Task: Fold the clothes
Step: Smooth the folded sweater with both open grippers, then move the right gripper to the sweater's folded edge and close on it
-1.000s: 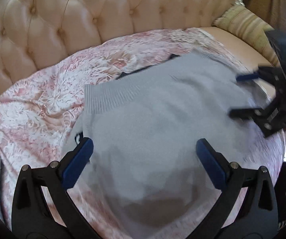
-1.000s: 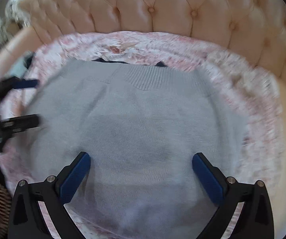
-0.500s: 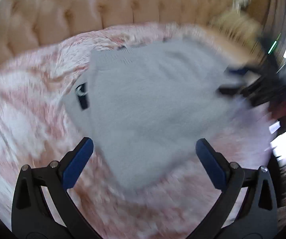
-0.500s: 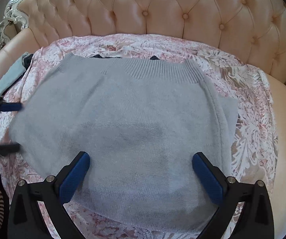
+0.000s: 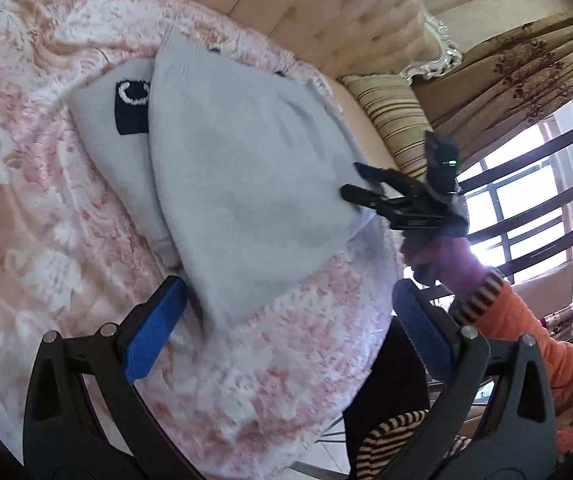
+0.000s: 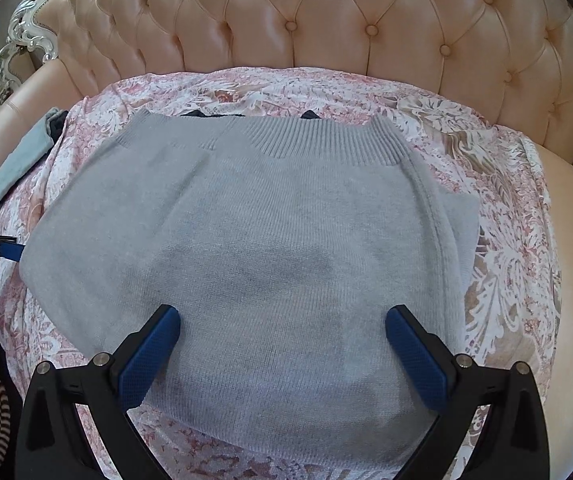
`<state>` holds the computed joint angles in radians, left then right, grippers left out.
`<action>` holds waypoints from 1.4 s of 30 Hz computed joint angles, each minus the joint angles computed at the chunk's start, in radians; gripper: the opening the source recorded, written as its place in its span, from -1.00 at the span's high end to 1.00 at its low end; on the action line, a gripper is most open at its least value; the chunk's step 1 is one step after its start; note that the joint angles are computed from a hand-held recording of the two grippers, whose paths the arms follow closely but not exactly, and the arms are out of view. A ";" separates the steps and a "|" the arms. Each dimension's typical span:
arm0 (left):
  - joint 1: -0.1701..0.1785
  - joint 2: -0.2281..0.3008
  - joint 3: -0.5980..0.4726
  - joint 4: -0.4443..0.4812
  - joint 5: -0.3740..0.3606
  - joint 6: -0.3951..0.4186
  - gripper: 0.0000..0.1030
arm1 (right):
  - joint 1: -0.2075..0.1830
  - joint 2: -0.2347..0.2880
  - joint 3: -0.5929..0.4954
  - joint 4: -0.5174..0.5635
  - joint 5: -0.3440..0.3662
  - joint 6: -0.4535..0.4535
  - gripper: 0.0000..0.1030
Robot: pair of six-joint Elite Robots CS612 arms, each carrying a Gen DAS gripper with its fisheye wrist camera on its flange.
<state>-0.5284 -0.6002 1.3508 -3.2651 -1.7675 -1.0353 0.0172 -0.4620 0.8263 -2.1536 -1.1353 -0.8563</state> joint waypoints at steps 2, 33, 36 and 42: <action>0.003 0.008 -0.010 -0.010 -0.022 0.003 -0.99 | 0.000 0.001 -0.003 0.004 0.001 -0.004 -1.00; -0.081 -0.018 -0.248 0.838 0.502 0.227 -0.99 | -0.022 -0.060 0.068 -0.082 0.028 -0.043 -1.00; -0.087 -0.014 -0.267 0.766 0.504 0.259 -0.99 | -0.069 -0.066 0.097 -0.102 0.169 0.174 -1.00; -0.081 0.109 -0.487 0.971 0.447 0.350 -0.99 | -0.125 -0.100 0.255 -0.357 0.232 0.481 -0.99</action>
<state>-0.6099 -0.4908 0.8636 -2.2943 -1.3208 -0.6852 -0.1082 -0.5615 1.0816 -2.5106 -0.9032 -0.3757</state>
